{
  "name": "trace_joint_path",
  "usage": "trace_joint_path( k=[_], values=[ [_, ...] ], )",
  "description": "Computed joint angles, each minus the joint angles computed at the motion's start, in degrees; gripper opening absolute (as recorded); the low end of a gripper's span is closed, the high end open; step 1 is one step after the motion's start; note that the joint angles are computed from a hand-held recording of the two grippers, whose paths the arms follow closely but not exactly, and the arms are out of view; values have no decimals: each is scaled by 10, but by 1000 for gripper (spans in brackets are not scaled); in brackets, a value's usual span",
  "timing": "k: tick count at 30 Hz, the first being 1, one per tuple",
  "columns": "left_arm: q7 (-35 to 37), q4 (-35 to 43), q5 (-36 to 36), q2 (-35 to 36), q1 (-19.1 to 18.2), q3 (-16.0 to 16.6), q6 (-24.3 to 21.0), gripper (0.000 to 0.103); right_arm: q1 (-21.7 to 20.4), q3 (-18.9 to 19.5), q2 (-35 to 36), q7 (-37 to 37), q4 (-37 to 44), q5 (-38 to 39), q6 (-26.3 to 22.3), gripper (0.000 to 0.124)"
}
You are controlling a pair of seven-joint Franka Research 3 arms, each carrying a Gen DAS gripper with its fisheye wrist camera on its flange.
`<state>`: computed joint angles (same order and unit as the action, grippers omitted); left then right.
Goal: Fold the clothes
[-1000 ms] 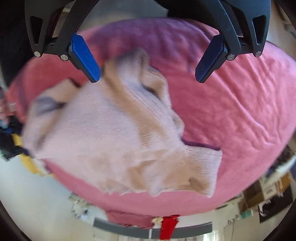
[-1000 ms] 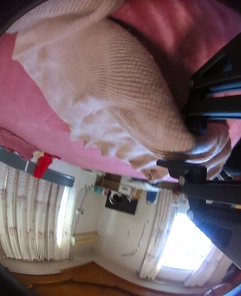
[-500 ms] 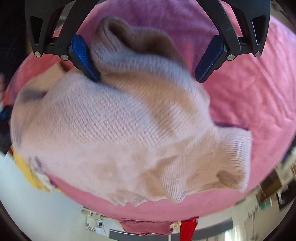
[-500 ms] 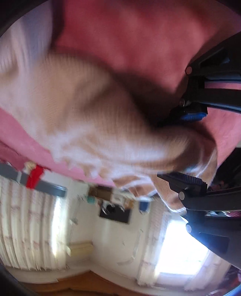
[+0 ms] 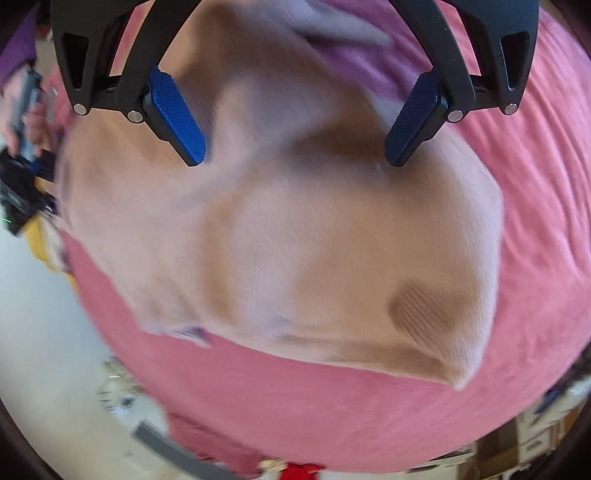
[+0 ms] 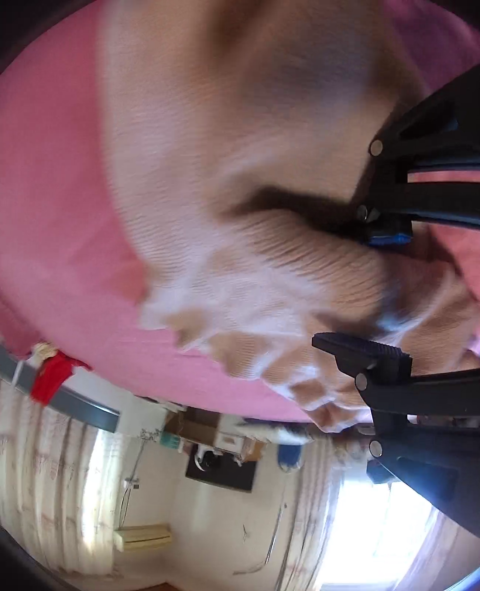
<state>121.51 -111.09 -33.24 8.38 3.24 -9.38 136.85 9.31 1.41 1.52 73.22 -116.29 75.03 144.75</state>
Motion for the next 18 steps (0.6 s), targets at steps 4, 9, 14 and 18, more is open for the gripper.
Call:
trace_joint_path(
  k=[4, 9, 14, 18],
  values=[
    [137, -127, -104, -104, -1, 6, -5, 99, 0, -10, -66, -95, -99, 150, -33, 54],
    [258, -259, -95, -208, -55, 23, 47, 99, 20, -15, -148, -164, -203, 205, -14, 59],
    [246, -292, 8, -198, -101, -5, 167, 99, 37, -15, -145, -212, -198, 189, 11, 60],
    [78, -228, 103, -123, -98, -13, 205, 100, 39, -15, -97, -187, -145, 162, 19, 60]
  ],
)
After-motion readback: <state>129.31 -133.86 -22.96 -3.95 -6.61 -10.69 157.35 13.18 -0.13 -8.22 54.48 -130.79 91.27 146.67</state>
